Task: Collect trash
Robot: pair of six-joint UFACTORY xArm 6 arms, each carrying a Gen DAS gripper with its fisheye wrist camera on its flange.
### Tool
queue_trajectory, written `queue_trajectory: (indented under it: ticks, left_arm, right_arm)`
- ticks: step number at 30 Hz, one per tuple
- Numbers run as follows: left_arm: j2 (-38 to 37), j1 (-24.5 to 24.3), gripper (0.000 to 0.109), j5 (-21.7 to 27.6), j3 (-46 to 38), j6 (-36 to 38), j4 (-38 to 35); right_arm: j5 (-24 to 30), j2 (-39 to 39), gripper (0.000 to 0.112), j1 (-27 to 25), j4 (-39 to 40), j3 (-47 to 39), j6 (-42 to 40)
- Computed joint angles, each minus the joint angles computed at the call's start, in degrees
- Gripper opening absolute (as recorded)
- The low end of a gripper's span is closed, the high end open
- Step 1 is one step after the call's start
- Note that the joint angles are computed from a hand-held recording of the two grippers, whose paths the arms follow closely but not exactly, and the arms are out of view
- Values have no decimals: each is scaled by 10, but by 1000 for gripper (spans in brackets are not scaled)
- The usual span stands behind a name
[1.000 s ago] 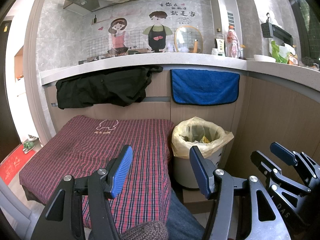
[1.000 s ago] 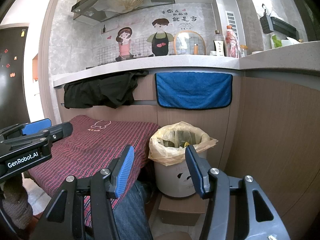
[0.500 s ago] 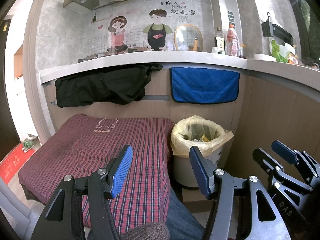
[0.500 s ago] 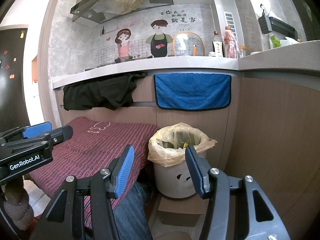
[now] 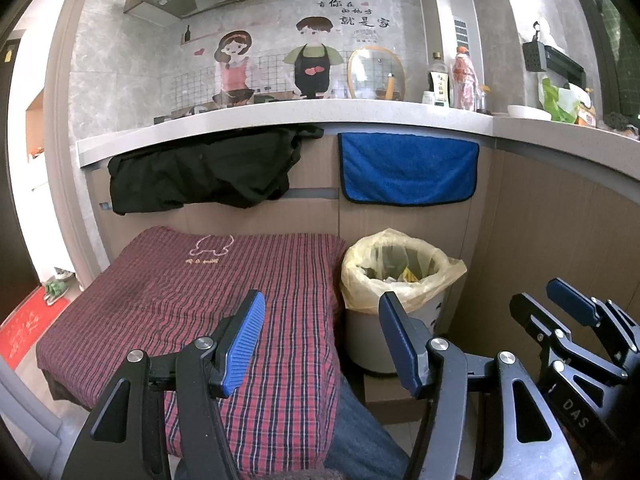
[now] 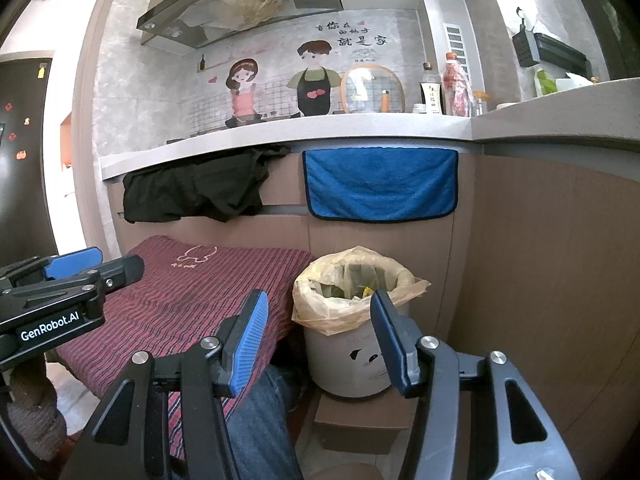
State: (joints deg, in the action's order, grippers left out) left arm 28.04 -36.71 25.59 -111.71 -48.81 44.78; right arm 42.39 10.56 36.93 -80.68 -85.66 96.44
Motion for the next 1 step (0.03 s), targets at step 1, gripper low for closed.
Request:
queue_trajectory:
  ticks: [1]
  left_arm:
    - [3, -1, 60, 3, -5, 1, -2]
  right_arm:
    - [-3, 0, 51, -1, 0, 1, 0]
